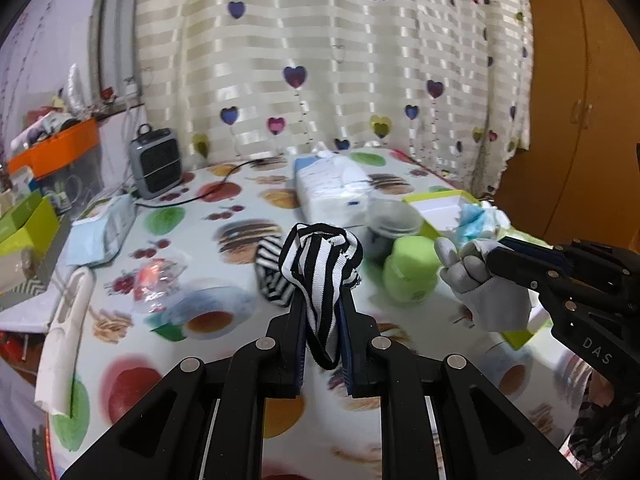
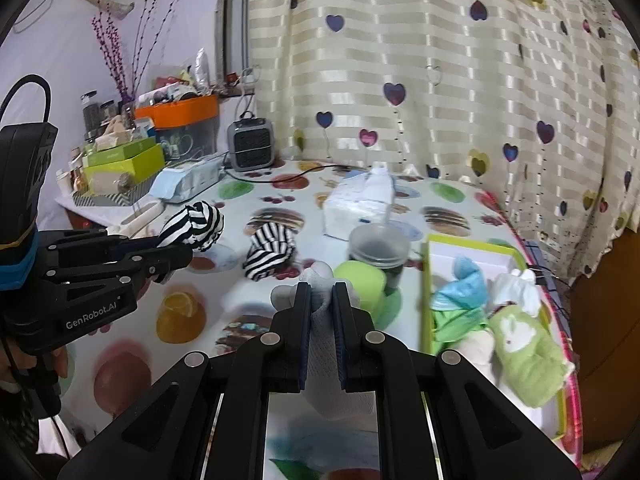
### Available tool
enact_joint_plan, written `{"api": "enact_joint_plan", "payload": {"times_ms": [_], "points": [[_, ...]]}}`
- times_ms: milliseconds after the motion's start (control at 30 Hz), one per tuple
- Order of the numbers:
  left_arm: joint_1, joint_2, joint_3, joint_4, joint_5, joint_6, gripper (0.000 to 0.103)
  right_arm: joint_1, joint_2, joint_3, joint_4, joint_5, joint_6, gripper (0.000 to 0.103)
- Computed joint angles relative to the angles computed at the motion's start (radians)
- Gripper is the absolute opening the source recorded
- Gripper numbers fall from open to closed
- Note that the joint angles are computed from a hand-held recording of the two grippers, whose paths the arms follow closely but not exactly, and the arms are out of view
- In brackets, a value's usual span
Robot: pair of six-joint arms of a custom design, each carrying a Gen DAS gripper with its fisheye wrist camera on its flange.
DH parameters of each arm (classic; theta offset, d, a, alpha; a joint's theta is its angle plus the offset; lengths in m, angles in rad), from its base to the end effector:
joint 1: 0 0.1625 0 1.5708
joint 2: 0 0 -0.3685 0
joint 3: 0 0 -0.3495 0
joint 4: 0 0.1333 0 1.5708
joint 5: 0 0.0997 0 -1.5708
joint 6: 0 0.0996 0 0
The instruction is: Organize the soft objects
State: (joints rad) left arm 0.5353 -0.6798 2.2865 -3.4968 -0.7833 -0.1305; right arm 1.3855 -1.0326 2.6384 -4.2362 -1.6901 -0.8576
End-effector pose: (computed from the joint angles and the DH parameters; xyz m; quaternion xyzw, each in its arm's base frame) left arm -0.2321 -0.3747 0.0094 0.3438 0.8466 -0.3311 0.2354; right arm 0.0619 -0.3287 0.1682 0.2557 -0.8231 0.4118 0.2959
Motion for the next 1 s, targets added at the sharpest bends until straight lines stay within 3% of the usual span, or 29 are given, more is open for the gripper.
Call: {"api": "enact_joint_plan", "payload": {"times_ms": [500,1000], "points": [[-0.026,0.087,-0.137,0.043,-0.103,0.059,0.014,-0.11,-0.167,0.053,0.002,0.046,0.004,0.011],[0.021,0.204,-0.367,0.19,-0.239,0.091,0.014,-0.242,-0.382,0.017,0.168,0.083,0.021,0.011]]}}
